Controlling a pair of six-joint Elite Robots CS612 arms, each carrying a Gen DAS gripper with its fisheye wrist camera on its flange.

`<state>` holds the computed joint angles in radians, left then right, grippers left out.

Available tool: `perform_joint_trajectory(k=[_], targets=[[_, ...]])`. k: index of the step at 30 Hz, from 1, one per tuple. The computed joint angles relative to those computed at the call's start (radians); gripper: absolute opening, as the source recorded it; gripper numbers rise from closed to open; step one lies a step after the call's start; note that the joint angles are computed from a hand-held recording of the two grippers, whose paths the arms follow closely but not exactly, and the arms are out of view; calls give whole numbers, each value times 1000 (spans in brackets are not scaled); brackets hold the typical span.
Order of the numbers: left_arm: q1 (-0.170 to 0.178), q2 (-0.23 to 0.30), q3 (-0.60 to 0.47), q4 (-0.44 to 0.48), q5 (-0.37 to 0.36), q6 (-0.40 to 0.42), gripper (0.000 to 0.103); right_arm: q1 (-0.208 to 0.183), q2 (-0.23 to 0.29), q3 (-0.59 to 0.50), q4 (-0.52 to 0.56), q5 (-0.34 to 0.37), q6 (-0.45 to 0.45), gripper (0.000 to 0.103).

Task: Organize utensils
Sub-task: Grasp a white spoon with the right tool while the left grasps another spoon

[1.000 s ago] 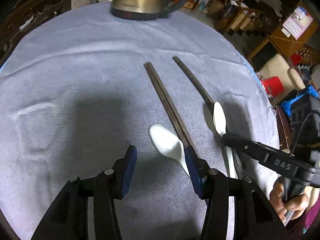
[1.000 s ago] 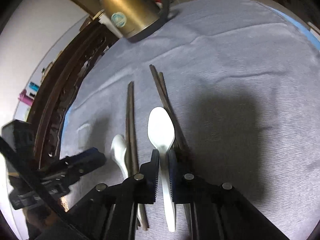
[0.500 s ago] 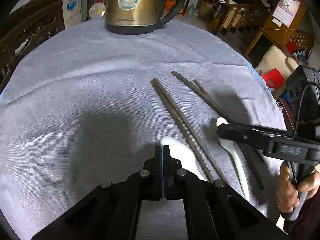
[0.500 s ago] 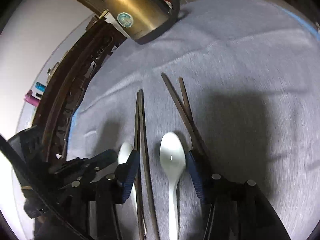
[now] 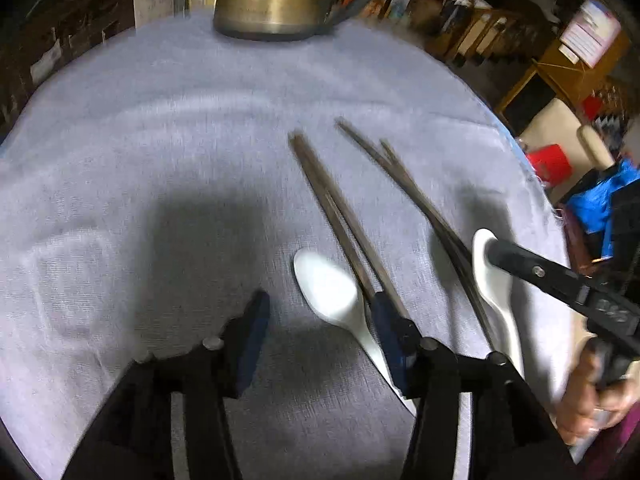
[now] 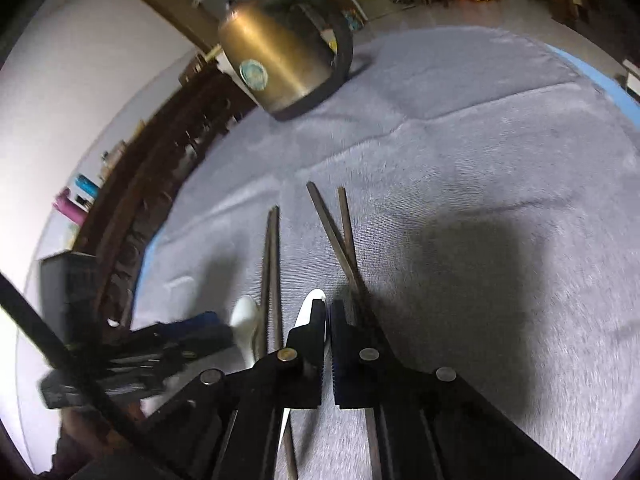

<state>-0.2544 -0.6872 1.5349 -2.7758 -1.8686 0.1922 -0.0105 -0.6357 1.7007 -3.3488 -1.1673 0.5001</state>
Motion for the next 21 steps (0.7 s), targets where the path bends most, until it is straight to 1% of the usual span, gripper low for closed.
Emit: perform_joint_trajectory(k=[2, 4, 5, 7, 9, 12, 14, 16, 17, 20, 21], targets=[[-1, 0, 8, -26, 11, 26, 32, -7, -4, 20, -34, 12, 14, 3], [10, 5, -5, -12, -25, 38, 30, -13, -12, 38, -42, 17, 10, 3], [13, 8, -15, -3, -30, 46, 28, -13, -13, 41, -43, 17, 8, 3], [15, 8, -19, -4, -9, 74, 27, -11, -13, 45, -43, 19, 7, 3], [20, 3, -18, 11, 5, 138, 25, -12, -14, 54, -47, 25, 3, 3], [19, -3, -22, 64, 9, 250, 26, -6, -14, 52, -33, 33, -18, 3], [15, -5, -28, 97, 18, 281, 27, 3, -18, 46, 3, 18, -54, 3], [10, -4, -44, 138, 39, 287, 42, 15, -23, 31, 72, -15, -84, 3], [10, -2, -50, 153, 41, 285, 53, 20, -23, 20, 110, -29, -97, 3], [11, 6, -65, 157, 33, 272, 54, 24, -23, -7, 208, -25, -118, 8], [13, 8, -69, 160, 24, 265, 54, 24, -22, -12, 220, -22, -113, 9]])
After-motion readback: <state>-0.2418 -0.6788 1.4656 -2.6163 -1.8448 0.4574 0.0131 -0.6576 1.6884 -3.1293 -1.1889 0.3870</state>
